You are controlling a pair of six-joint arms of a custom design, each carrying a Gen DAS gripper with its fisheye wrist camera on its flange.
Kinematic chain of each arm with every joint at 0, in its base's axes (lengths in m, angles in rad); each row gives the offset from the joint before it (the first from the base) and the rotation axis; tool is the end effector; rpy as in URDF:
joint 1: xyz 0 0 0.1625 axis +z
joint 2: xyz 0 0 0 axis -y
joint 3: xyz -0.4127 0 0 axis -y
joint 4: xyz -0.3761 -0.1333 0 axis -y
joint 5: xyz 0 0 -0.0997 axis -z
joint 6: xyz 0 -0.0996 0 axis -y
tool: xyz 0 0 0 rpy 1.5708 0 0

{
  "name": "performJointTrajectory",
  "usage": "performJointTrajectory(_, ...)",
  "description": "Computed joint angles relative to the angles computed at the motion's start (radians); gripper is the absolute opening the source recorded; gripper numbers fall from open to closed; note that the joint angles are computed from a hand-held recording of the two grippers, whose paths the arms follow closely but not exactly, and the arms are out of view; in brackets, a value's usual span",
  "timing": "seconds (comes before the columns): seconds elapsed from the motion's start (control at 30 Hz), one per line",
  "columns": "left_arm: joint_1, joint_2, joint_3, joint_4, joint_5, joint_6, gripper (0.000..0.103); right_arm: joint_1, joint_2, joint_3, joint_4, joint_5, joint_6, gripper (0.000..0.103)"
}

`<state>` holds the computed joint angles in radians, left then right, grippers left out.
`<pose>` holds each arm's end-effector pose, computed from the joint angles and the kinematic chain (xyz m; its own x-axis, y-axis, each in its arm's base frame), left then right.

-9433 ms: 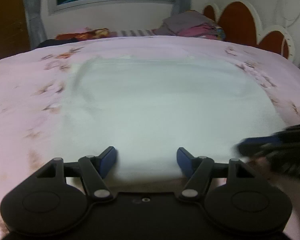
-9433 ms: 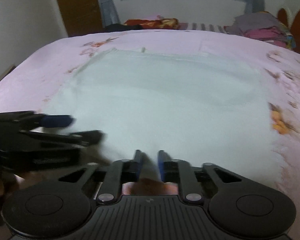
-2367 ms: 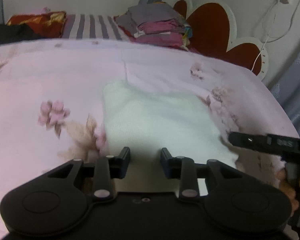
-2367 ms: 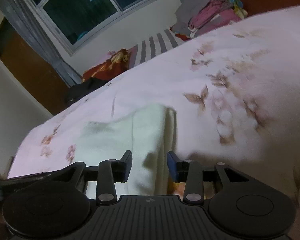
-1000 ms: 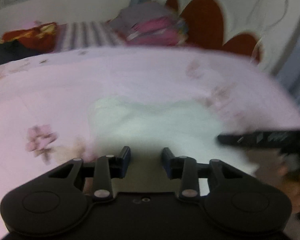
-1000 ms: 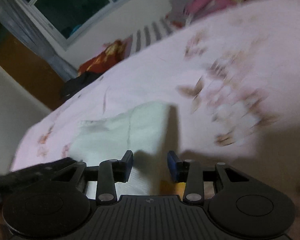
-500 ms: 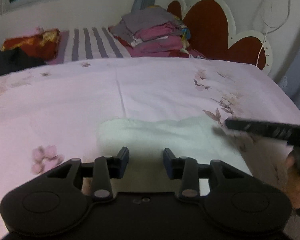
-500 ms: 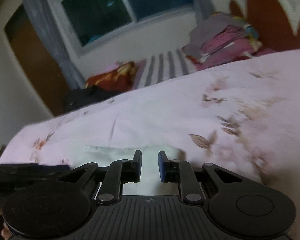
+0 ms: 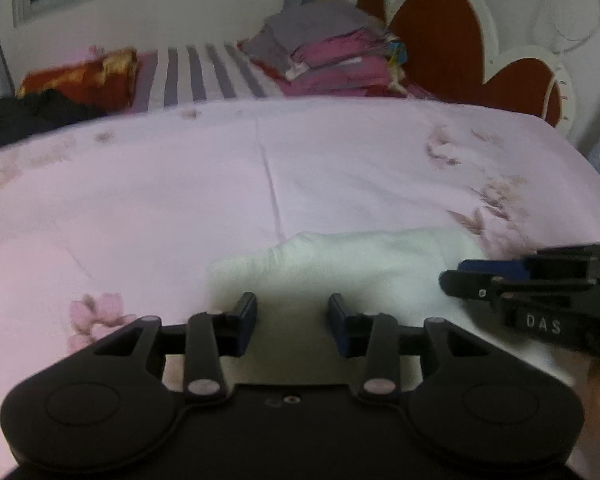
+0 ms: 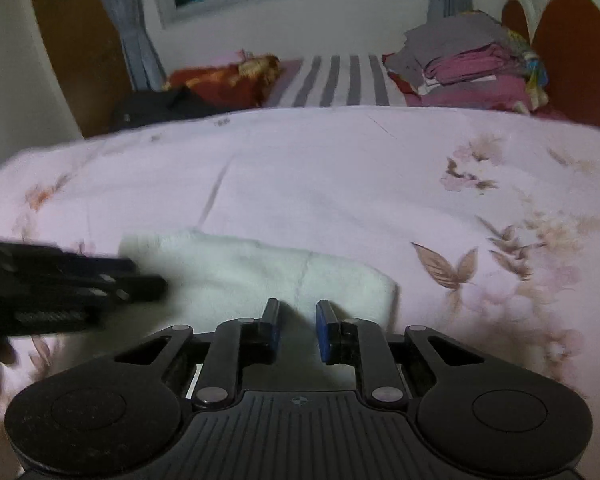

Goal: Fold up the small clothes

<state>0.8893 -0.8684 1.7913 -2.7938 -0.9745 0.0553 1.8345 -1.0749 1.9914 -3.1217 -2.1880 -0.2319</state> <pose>-0.2393 -0.5954 0.1284 -0.7128 0.4327 -0.5520 0.6422 0.7191 -0.2655 0.2174 -0.5148 0.2207 -0.8050 -0.0633 0.5899 -0.4058 0.7840 -0.4697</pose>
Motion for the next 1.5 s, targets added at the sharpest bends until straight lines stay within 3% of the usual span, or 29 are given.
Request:
performJointTrajectory(0.07,-0.023,-0.064,0.086,-0.071,-0.019,0.018,0.039,0.03,-0.034,0.053,-0.072,-0.005,-0.038,0.017)
performJointTrajectory(0.13,-0.037,-0.109,0.153,-0.088,-0.048,0.018,0.039,0.041,-0.103,0.142,-0.124,0.083,-0.071,0.017)
performJointTrajectory(0.2,-0.048,-0.123,0.19,-0.034,-0.05,-0.002,0.041,0.052,-0.148,0.207,-0.092,0.129,-0.092,0.017)
performJointTrajectory(0.27,-0.064,-0.115,0.244,-0.103,-0.022,0.014,0.041,0.056,-0.119,0.227,-0.067,0.074,-0.105,0.017)
performJointTrajectory(0.3,-0.073,-0.117,0.256,-0.113,-0.011,-0.004,0.04,0.054,-0.115,0.246,-0.114,0.077,-0.106,0.017)
performJointTrajectory(0.43,-0.101,-0.194,0.311,-0.083,-0.02,-0.094,0.039,0.11,-0.133,0.246,-0.099,0.039,-0.049,0.017)
performJointTrajectory(0.5,-0.124,-0.248,0.365,-0.04,0.006,-0.142,0.039,0.128,-0.186,0.276,-0.019,0.045,0.005,0.017)
performJointTrajectory(0.63,-0.153,-0.355,0.469,0.069,-0.036,-0.283,0.043,0.172,-0.264,0.347,0.156,-0.005,0.109,0.017)
performJointTrajectory(0.7,-0.188,-0.391,0.505,0.138,0.001,-0.329,0.054,0.195,-0.303,0.403,0.152,-0.03,0.13,0.017)
performJointTrajectory(0.77,-0.182,-0.417,0.514,0.19,-0.029,-0.38,0.056,0.204,-0.331,0.432,0.157,-0.03,0.153,0.017)
performJointTrajectory(0.83,-0.206,-0.425,0.521,0.214,0.006,-0.371,0.054,0.205,-0.33,0.444,0.147,-0.034,0.147,0.017)
performJointTrajectory(0.93,-0.2,-0.445,0.522,0.146,-0.006,-0.387,0.058,0.211,-0.349,0.422,0.134,-0.022,0.158,0.018)
performJointTrajectory(0.97,-0.192,-0.446,0.517,0.107,-0.006,-0.383,0.067,0.203,-0.358,0.418,0.096,-0.009,0.162,0.018)
performJointTrajectory(1.0,-0.185,-0.438,0.506,0.082,0.007,-0.383,0.082,0.193,-0.363,0.415,0.05,0.002,0.17,0.047)
performJointTrajectory(1.03,-0.176,-0.425,0.49,0.064,0.023,-0.39,0.089,0.18,-0.36,0.415,-0.005,0.007,0.171,0.089)
performJointTrajectory(1.1,-0.139,-0.39,0.441,0.034,0.007,-0.388,0.094,0.128,-0.36,0.413,-0.087,0.071,0.148,0.09)
performJointTrajectory(1.2,-0.079,-0.333,0.365,0.01,-0.052,-0.384,0.092,0.035,-0.373,0.374,-0.039,0.178,0.211,0.081)
performJointTrajectory(1.27,-0.041,-0.305,0.326,0.014,-0.11,-0.384,0.091,-0.028,-0.376,0.352,-0.005,0.25,0.248,0.081)
performJointTrajectory(1.5,0.06,-0.229,0.258,-0.002,-0.282,-0.447,0.072,-0.262,-0.404,0.325,0.106,0.588,0.403,0.079)
